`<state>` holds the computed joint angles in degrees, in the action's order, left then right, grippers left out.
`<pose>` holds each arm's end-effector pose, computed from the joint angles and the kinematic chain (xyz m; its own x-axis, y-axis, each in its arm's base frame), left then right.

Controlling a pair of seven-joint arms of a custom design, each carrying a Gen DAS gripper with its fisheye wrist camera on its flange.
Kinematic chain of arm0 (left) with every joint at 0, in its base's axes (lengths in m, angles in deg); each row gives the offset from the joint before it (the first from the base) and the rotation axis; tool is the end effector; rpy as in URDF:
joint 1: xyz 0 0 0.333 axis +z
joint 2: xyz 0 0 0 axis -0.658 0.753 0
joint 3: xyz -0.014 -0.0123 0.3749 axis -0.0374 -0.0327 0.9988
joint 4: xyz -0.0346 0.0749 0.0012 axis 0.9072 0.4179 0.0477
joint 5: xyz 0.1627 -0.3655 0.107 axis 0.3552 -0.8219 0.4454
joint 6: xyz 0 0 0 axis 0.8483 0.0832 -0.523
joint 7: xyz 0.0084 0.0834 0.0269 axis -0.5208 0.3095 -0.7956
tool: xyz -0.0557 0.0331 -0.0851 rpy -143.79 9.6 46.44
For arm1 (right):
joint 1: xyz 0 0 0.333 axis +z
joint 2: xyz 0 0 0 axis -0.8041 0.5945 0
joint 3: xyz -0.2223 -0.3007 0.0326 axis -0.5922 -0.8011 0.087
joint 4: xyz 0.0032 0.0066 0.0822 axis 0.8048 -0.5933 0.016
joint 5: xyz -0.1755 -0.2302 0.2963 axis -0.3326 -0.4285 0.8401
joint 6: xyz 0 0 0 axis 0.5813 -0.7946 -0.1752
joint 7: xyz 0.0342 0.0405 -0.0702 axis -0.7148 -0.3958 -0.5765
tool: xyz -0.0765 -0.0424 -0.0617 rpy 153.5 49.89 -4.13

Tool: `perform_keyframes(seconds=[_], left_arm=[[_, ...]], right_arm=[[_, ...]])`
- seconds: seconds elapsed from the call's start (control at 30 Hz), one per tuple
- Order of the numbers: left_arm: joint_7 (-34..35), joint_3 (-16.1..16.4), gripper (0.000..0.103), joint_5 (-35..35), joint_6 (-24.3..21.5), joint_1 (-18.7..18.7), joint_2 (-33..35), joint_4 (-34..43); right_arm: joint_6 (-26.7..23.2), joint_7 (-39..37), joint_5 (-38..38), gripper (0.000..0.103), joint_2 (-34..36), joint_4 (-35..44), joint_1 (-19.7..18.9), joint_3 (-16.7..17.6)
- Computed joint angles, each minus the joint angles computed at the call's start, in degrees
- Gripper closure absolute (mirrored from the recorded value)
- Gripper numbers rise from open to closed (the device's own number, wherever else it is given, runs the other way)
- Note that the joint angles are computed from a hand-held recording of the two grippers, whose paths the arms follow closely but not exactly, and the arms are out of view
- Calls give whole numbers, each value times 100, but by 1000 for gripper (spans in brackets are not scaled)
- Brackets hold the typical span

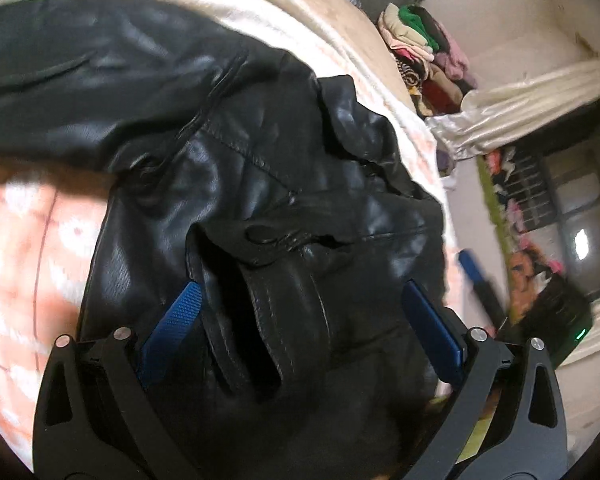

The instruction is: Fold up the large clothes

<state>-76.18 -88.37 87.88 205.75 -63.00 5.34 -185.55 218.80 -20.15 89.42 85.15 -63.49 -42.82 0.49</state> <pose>0.4552 -0.3965 0.5020 0.3637 -0.6539 0.6634 -0.6498 -0.6884 -0.3222 0.5887 0.1432 0.5401 0.7871 -0.5499 -0.2794 -0.5090 -0.3232 -0.7978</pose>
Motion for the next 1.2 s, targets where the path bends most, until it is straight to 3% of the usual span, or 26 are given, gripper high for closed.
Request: perform_keyframes(seconds=[0.07, 0.13, 0.23, 0.6, 0.67, 0.7, 0.77, 0.93, 1.2], left_arm=[[201, -36, 70, -3, -338, -46, 71, 183], [772, -102, 89, -329, -832, -94, 148, 385], [1112, -75, 99, -285, -1084, -169, 224, 652], [2096, -3, 103, 714, -945, -400, 261, 2019], [1892, -15, 103, 950, -436, -255, 172, 2041], [1918, 64, 103, 1088, -497, -326, 131, 2071], [2168, 10, 103, 1248, -1211, -344, 78, 2175], [2377, 19, 103, 934, -1605, -127, 65, 1799], [2069, 97, 103, 586, -1279, 144, 82, 857]], right_arm=[[196, 120, 70, 47, 40, 68, -54, -46], [385, 279, 131, 48, 90, 141, -131, -94], [547, 493, 250, 48, 179, 266, -251, -140], [1489, 1527, 472, 57, 628, 826, -728, -189], [1590, 1652, 364, 57, 680, 895, -754, -150], [1630, 1679, 297, 57, 724, 950, -754, -122], [1711, 1749, 137, 57, 813, 1063, -725, -52], [1913, 1885, -334, 57, 1014, 1176, -611, 101], [2036, 2304, -1529, 66, 1437, 1451, -473, 259]])
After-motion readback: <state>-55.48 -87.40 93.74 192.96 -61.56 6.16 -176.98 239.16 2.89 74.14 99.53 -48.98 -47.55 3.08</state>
